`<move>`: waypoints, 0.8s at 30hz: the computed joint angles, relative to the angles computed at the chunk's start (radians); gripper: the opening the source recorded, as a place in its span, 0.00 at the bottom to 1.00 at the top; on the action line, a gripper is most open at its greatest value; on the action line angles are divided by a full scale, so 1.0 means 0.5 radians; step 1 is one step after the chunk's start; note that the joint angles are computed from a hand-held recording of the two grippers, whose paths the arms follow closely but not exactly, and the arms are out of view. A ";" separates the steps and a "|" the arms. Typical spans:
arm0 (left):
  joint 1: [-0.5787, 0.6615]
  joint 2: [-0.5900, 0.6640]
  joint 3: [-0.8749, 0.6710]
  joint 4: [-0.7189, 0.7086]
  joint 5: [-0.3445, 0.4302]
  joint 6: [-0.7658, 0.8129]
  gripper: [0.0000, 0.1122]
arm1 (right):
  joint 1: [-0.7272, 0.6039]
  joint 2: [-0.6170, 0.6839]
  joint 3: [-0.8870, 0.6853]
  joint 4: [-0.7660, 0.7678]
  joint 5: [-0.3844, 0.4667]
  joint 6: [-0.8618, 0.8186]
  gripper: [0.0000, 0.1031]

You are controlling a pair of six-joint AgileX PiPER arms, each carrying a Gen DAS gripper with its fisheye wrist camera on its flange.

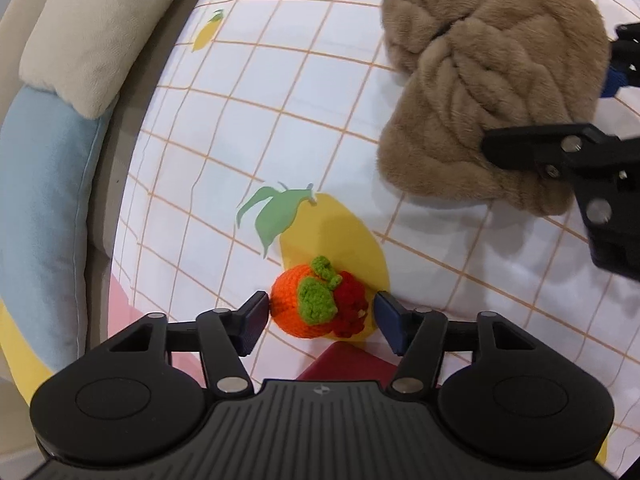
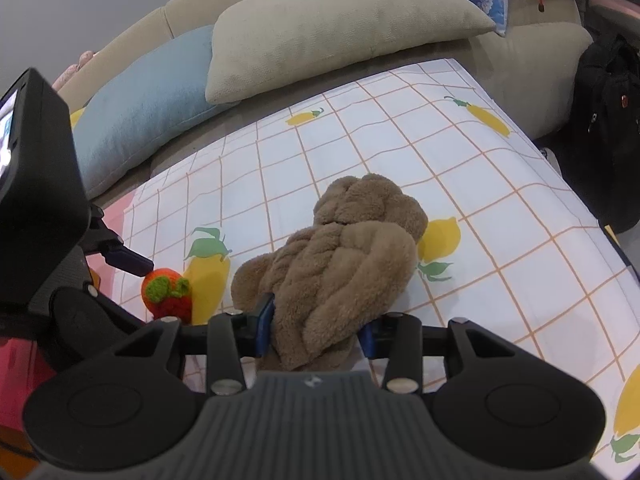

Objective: Organize soft objects
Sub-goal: 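Grasp the brown knotted plush with the right gripper while the left gripper grasps the knitted fruit, then carry the plush and knitted fruit over the orange box with both grippers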

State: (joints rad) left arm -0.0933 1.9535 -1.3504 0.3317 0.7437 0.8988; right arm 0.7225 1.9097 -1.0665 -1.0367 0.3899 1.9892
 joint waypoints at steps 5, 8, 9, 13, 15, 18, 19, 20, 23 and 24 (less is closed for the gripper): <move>0.071 -0.062 0.018 -0.224 -0.029 0.101 0.51 | 0.027 0.007 -0.016 -0.012 0.057 -0.019 0.41; 0.140 -0.136 0.046 -0.469 -0.052 0.270 0.51 | 0.076 -0.017 0.009 -0.161 0.127 0.132 0.40; 0.166 -0.174 0.065 -0.563 -0.056 0.337 0.51 | 0.091 -0.026 0.017 -0.200 0.145 0.168 0.40; 0.283 -0.349 0.116 -0.944 0.040 0.582 0.51 | 0.146 -0.060 0.022 -0.209 0.233 0.153 0.40; 0.357 -0.441 0.142 -1.141 0.139 0.724 0.51 | 0.198 -0.081 0.019 -0.201 0.320 0.132 0.40; 0.506 -0.601 0.205 -1.426 0.278 0.942 0.51 | 0.277 -0.124 0.021 -0.197 0.408 0.123 0.40; 0.562 -0.657 0.227 -1.501 0.339 0.987 0.51 | 0.296 -0.137 0.022 -0.195 0.424 0.128 0.40; 0.625 -0.701 0.242 -1.570 0.404 1.032 0.51 | 0.326 -0.151 0.020 -0.186 0.453 0.128 0.40; 0.849 -0.839 0.291 -1.743 0.640 1.155 0.51 | 0.452 -0.168 -0.010 -0.133 0.610 0.046 0.40; 0.939 -0.870 0.304 -1.805 0.723 1.219 0.51 | 0.504 -0.169 -0.019 -0.123 0.662 0.035 0.40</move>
State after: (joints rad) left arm 0.3759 1.5183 -1.1985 -0.5710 1.1051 1.5081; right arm 0.9747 1.8251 -1.0762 -1.0984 0.7211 2.0064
